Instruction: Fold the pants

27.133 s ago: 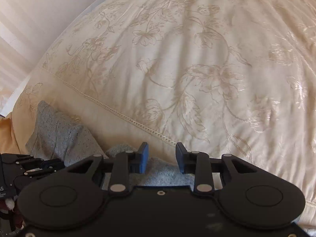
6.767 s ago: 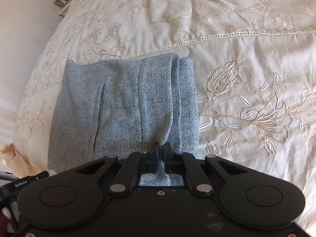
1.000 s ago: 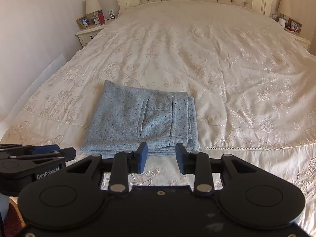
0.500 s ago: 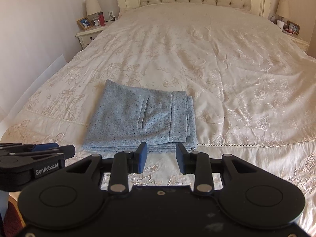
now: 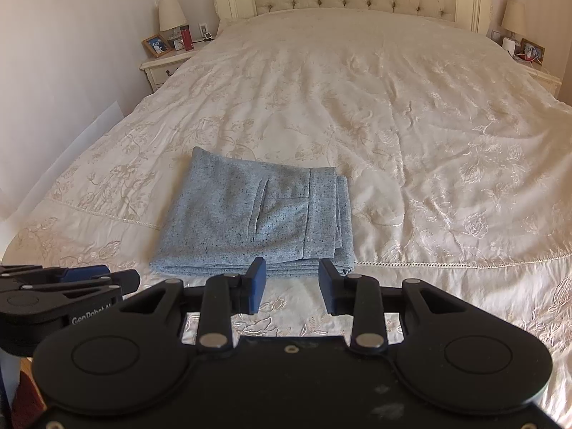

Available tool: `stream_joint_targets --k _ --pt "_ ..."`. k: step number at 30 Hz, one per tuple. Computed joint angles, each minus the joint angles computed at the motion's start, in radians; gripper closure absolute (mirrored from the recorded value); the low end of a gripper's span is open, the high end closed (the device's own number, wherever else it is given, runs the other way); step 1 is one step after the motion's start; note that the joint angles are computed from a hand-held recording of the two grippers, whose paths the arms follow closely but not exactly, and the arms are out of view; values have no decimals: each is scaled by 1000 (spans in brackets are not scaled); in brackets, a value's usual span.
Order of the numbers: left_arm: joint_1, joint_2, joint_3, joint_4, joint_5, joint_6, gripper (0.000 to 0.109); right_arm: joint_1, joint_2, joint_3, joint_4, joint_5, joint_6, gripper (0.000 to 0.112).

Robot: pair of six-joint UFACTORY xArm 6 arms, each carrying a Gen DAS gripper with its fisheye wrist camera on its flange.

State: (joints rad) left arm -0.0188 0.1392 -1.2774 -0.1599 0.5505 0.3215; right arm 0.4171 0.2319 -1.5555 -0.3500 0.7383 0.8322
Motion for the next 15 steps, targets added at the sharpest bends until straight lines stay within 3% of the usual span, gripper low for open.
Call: stream_joint_targets --k 15 --pt "-28 -17 27 57 -28 -64 70 -7 -15 21 14 -13 -6 77"
